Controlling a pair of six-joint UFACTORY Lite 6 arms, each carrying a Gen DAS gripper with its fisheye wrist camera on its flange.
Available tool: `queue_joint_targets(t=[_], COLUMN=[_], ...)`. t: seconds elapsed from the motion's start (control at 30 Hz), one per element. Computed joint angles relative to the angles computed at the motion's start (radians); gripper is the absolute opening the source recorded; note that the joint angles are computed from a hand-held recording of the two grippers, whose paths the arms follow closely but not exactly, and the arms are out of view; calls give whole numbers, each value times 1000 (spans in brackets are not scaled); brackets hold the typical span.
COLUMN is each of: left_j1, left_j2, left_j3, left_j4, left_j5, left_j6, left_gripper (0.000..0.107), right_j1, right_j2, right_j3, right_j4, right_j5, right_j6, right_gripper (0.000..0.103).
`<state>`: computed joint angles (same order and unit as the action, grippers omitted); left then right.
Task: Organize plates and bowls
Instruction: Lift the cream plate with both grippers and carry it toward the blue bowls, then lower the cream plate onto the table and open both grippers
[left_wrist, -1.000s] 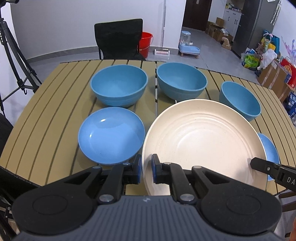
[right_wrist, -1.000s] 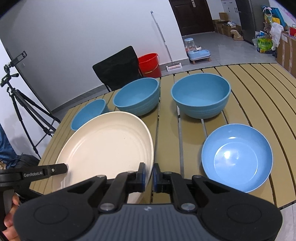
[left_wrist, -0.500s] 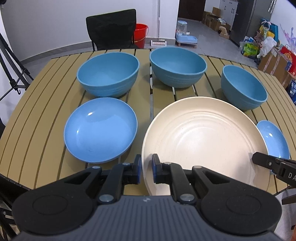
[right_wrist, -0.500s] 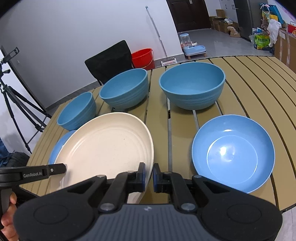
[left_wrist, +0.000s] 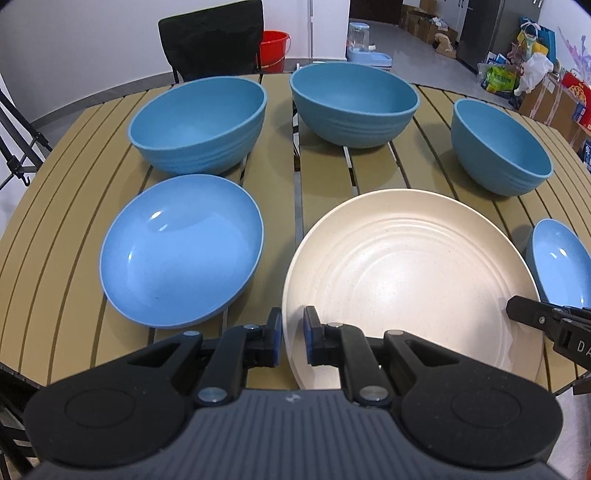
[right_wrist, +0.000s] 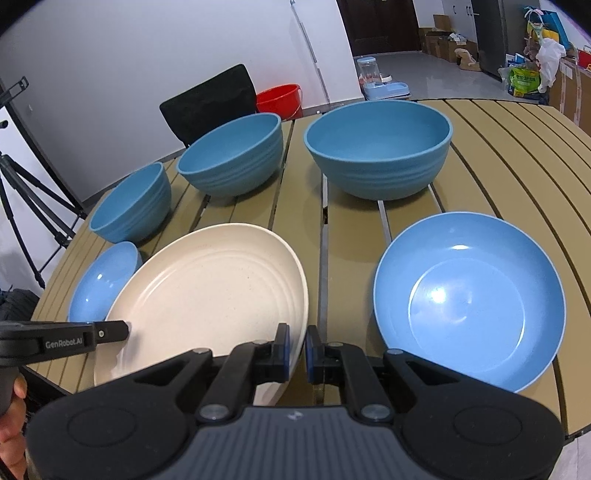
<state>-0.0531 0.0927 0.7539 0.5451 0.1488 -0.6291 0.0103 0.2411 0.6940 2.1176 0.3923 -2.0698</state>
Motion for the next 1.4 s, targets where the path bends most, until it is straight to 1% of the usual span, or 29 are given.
queue_joint_targets(t=[0.1, 0.17, 0.37, 0.5, 0.53, 0.6, 0.73, 0.87, 0.93, 1.0, 1.1, 1.17, 1.27, 1.3, 1.37, 1.4], left_j1=[2, 7, 12, 13, 13, 7, -2, -14, -17, -14, -10, -10, -10, -8, -6, -4], left_j2=[31, 46, 83, 106, 108, 109, 106, 106, 108, 105, 84, 68, 32, 19, -12, -25], left_j3=[12, 21, 42, 52, 52, 48, 46, 40, 40, 39, 26, 17, -3, -9, -24, -30], left_j4=[29, -12, -44, -5, 24, 149, 259, 432, 459, 428, 429, 442, 505, 489, 425, 386], left_j5=[-11, -17, -28, -34, -39, -40, -39, -35, -33, -35, -42, -47, -48, -52, -60, -64], left_j6=[-24, 20, 55, 21, -6, -129, -239, -404, -425, -391, -390, -404, -466, -450, -385, -345], left_gripper=[12, 12, 12, 12, 12, 12, 12, 13, 14, 14, 18, 28, 37, 38, 45, 46], right_j1=[10, 14, 36, 51, 55, 58, 56, 55, 57, 53, 48, 45, 43, 44, 45, 45], right_j2=[29, 42, 54, 63, 66, 72, 87, 90, 88, 86, 78, 70, 49, 40, 19, 7], right_j3=[11, 16, 17, 15, 14, 14, 21, 20, 21, 22, 20, 18, 5, 1, -9, -15], right_j4=[56, 89, 197, 268, 290, 311, 309, 320, 321, 297, 280, 269, 261, 264, 268, 269], right_j5=[-3, -5, -17, -22, -22, -18, -8, -5, -9, -7, -5, -3, 5, 5, 7, 7], right_j6=[-59, -92, -205, -273, -294, -317, -314, -324, -326, -303, -281, -270, -264, -265, -267, -266], right_gripper=[9, 9, 9, 9, 9, 9, 10, 10, 11, 13, 14, 17, 23, 24, 27, 28])
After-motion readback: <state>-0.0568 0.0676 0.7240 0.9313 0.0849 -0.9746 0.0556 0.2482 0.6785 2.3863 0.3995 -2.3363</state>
